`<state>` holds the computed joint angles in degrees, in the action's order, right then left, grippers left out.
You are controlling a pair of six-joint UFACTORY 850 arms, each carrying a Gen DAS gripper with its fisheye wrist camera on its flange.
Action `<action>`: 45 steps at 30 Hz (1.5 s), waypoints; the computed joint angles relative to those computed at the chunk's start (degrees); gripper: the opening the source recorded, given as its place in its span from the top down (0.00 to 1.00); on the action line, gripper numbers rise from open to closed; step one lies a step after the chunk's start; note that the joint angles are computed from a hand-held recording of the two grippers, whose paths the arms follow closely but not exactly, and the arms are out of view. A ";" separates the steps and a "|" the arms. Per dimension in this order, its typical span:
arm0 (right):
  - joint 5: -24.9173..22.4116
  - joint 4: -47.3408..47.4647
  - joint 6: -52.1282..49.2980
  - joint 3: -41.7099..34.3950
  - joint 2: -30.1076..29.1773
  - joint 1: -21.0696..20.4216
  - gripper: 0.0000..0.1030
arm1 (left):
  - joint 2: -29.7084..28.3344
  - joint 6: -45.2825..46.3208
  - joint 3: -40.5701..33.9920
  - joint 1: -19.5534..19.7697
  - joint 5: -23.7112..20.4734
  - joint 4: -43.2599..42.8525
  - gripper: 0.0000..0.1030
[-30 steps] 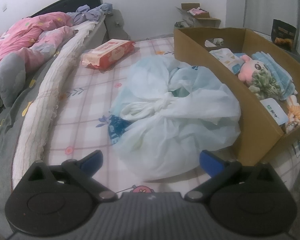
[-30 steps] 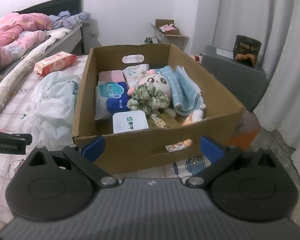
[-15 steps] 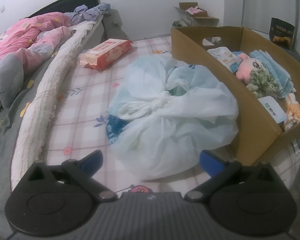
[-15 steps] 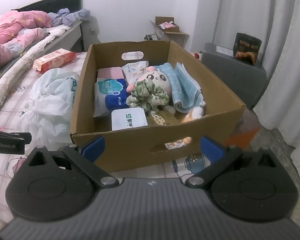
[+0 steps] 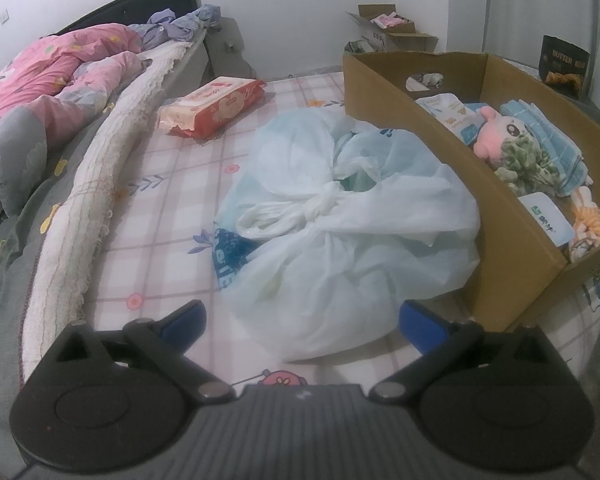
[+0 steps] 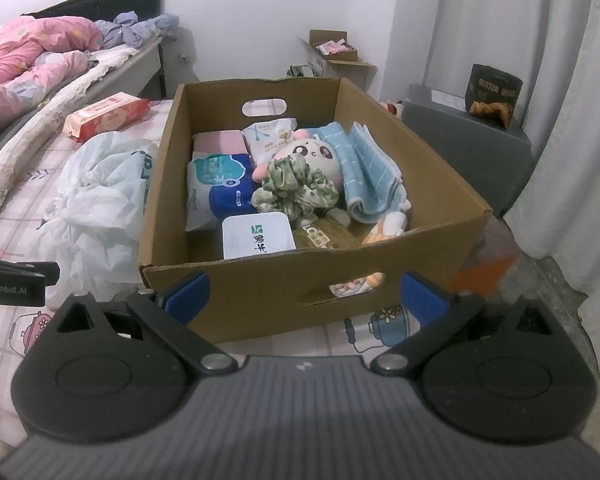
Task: Organize soft objects
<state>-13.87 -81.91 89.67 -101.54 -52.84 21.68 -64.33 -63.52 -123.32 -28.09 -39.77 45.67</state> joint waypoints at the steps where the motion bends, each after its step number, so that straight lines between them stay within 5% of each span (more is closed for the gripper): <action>1: -0.01 0.00 0.01 0.01 0.00 0.01 0.01 | -0.01 0.03 -0.04 -0.01 -0.06 -0.01 0.00; 18: -2.39 -6.00 6.38 0.05 0.28 -0.92 0.01 | 1.03 -3.12 1.22 0.21 -1.63 3.87 0.00; 25: -5.03 -13.21 13.23 0.93 1.66 -1.70 0.01 | -1.52 -9.85 -2.52 -0.71 -13.27 15.21 0.00; 45: -1.21 -6.22 5.69 -1.45 -0.19 -0.87 0.01 | -0.25 -6.00 -1.34 0.23 -8.09 7.65 0.00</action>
